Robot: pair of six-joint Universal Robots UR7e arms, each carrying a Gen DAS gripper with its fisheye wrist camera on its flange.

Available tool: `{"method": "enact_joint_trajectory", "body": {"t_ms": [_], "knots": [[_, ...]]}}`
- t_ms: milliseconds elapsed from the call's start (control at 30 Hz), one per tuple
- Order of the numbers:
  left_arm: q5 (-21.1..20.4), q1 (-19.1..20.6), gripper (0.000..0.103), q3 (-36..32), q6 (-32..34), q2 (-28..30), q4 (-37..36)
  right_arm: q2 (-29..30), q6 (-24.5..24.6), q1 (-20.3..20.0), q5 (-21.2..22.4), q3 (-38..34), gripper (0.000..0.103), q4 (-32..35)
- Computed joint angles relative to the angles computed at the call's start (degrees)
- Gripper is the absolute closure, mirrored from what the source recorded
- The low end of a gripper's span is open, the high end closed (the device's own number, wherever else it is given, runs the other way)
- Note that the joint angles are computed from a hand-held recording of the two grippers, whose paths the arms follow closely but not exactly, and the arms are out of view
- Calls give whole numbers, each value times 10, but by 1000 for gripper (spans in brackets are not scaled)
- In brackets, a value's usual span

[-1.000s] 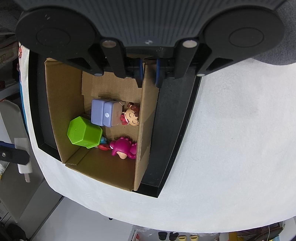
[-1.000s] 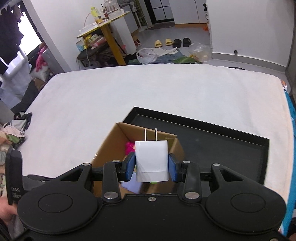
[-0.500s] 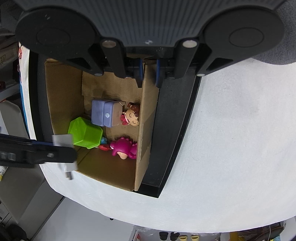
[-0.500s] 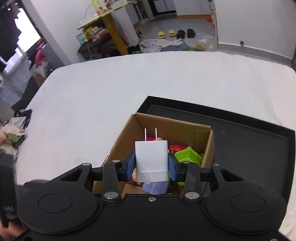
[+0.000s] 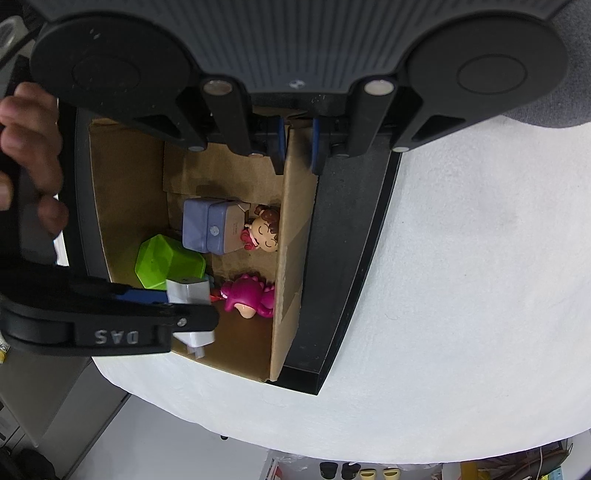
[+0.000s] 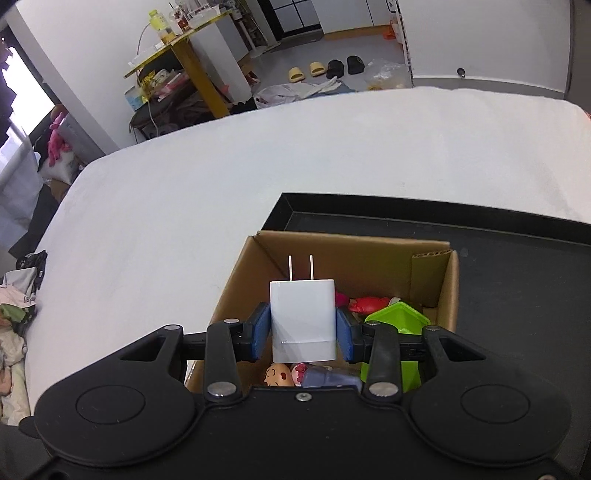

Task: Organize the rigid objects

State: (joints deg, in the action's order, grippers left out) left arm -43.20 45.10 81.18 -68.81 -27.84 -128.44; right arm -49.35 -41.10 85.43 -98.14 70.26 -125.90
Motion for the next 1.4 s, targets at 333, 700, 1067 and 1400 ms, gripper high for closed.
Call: {"method": "enact_joint_trajectory", "body": {"t_ms": [333, 700, 1067, 1400], "knots": [[-2, 1, 91, 7, -1, -3, -13, -3, 3, 2, -17, 2, 64, 5], [-2, 1, 91, 8, -12, -7, -8, -15, 21, 8, -14, -51, 58, 86], [-5, 2, 91, 13, -12, -22, -14, -61, -4, 6, -14, -29, 31, 102], [-2, -16, 89, 20, -8, -45, -21, -115, -5, 5, -21, 46, 6, 21]]}}
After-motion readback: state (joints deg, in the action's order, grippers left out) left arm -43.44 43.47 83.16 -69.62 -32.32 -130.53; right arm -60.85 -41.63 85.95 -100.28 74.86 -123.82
